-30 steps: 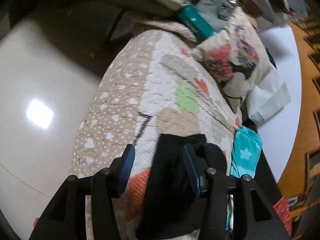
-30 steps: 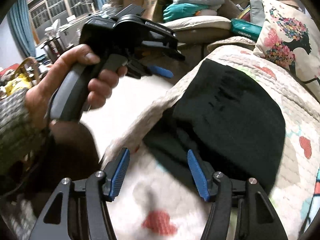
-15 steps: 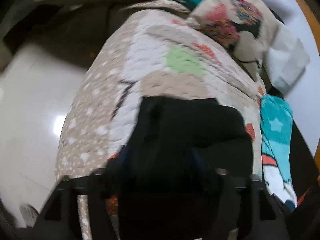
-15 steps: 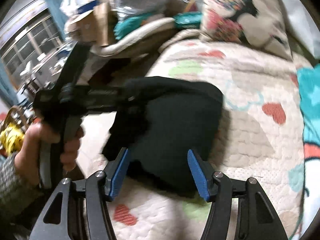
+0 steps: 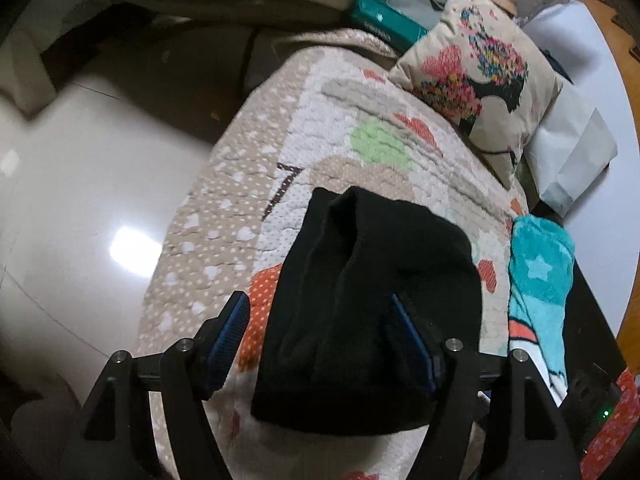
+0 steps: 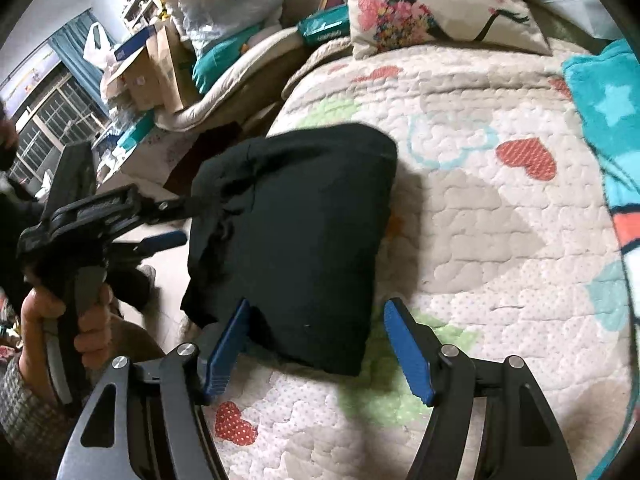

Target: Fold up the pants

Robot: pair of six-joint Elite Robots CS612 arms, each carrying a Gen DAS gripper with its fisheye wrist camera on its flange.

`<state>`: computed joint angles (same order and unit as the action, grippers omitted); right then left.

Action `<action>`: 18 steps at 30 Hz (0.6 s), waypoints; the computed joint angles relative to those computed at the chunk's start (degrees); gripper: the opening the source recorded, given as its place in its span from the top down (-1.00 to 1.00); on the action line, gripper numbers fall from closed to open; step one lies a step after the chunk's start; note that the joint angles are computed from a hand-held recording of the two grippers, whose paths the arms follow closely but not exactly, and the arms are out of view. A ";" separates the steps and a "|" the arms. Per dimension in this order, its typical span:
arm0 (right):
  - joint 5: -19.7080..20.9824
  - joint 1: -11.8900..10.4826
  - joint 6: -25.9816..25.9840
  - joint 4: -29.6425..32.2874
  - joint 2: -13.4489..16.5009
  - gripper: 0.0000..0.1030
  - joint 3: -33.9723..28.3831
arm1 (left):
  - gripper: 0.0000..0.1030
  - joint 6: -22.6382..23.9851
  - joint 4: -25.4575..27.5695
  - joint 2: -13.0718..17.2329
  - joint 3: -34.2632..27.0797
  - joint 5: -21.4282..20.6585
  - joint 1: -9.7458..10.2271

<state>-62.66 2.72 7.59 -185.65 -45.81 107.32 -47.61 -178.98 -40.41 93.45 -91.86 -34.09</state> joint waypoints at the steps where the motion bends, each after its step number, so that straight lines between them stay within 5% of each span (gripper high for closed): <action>1: 0.04 -0.21 0.80 -0.50 -0.09 -0.44 0.21 | -0.38 -1.03 -1.23 -0.49 0.79 0.60 -0.18; 6: 0.67 -1.67 6.16 -4.06 -0.13 -0.44 1.29 | -0.38 -2.56 -5.31 -1.60 2.49 2.99 -0.95; 11: 2.01 -2.92 9.65 -5.24 0.02 -0.44 1.74 | -0.38 -2.00 -3.88 -0.91 0.88 2.36 -1.37; 18: 1.24 -2.61 9.14 -4.15 0.34 -0.44 1.57 | -0.38 -2.49 -1.67 1.94 -1.89 0.91 -1.32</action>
<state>-61.42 0.11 16.73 -189.81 -45.47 108.90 -50.11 -180.65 -38.47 91.56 -90.95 -35.42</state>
